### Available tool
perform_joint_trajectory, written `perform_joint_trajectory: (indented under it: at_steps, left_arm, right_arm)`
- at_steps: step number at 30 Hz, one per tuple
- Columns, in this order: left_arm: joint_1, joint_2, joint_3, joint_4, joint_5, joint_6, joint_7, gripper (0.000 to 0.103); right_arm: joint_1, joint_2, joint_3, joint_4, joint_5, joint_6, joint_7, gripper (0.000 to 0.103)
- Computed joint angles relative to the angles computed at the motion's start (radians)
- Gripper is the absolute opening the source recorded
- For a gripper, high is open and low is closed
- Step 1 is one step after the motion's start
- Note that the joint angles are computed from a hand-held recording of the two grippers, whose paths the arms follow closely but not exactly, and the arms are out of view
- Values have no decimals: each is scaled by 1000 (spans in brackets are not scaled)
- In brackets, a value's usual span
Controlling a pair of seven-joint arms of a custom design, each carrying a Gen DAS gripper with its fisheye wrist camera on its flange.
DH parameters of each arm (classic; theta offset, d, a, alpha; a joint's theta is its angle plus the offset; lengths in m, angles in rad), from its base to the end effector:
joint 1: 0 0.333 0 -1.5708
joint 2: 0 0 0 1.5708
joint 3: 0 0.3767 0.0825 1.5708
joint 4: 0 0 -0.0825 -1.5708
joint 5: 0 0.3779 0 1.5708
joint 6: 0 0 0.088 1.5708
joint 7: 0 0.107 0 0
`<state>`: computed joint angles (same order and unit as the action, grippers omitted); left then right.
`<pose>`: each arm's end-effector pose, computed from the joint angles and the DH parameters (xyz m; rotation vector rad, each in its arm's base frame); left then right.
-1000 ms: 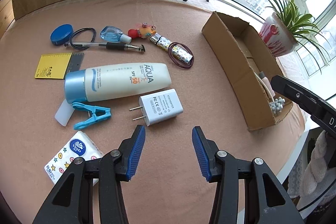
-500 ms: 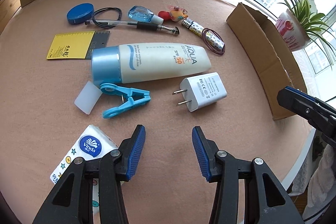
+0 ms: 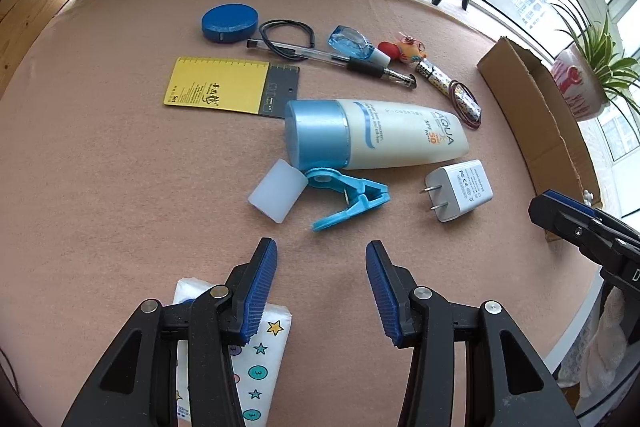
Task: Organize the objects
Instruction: 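Move both tools back over the pile toward the tissue pack and sunscreen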
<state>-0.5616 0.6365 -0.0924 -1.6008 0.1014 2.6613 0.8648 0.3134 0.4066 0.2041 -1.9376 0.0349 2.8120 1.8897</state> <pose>0.6124 -0.4540 0.3583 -2.1329 2.1284 -0.6478 0.5986 0.3208 0.3904 -2.0034 1.7539 -0.1125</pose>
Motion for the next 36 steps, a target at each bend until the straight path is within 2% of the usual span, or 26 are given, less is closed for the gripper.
perform_joint_trajectory:
  at_steps: [6, 9, 14, 20, 23, 25, 31, 36]
  left_arm:
    - [2, -60, 25, -81, 13, 40, -30, 50]
    - [11, -76, 27, -102, 22, 43, -40, 50]
    - [25, -96, 26, -132, 34, 55, -49, 50]
    - [34, -91, 20, -118, 44, 50, -24, 50]
    - [31, -84, 27, -106, 56, 42, -21, 50]
    - [32, -89, 30, -117, 58, 43, -23, 49]
    - [49, -112, 35, -164, 54, 66, -38, 49]
    - [59, -127, 39, -193, 51, 95, -46, 49]
  right_arm:
    - [-52, 29, 95, 29, 86, 2, -104, 50]
    - [-49, 53, 118, 69, 115, -24, -160, 50]
    - [1, 105, 102, 151, 104, -67, -199, 50]
    - [23, 168, 106, 238, 130, -119, -232, 50]
    - [53, 196, 79, 284, 111, -148, -212, 50]
    - [55, 212, 82, 306, 113, -162, -217, 50]
    - [117, 247, 28, 362, 43, -184, -165, 50]
    - [143, 282, 13, 415, -2, -225, -153, 52]
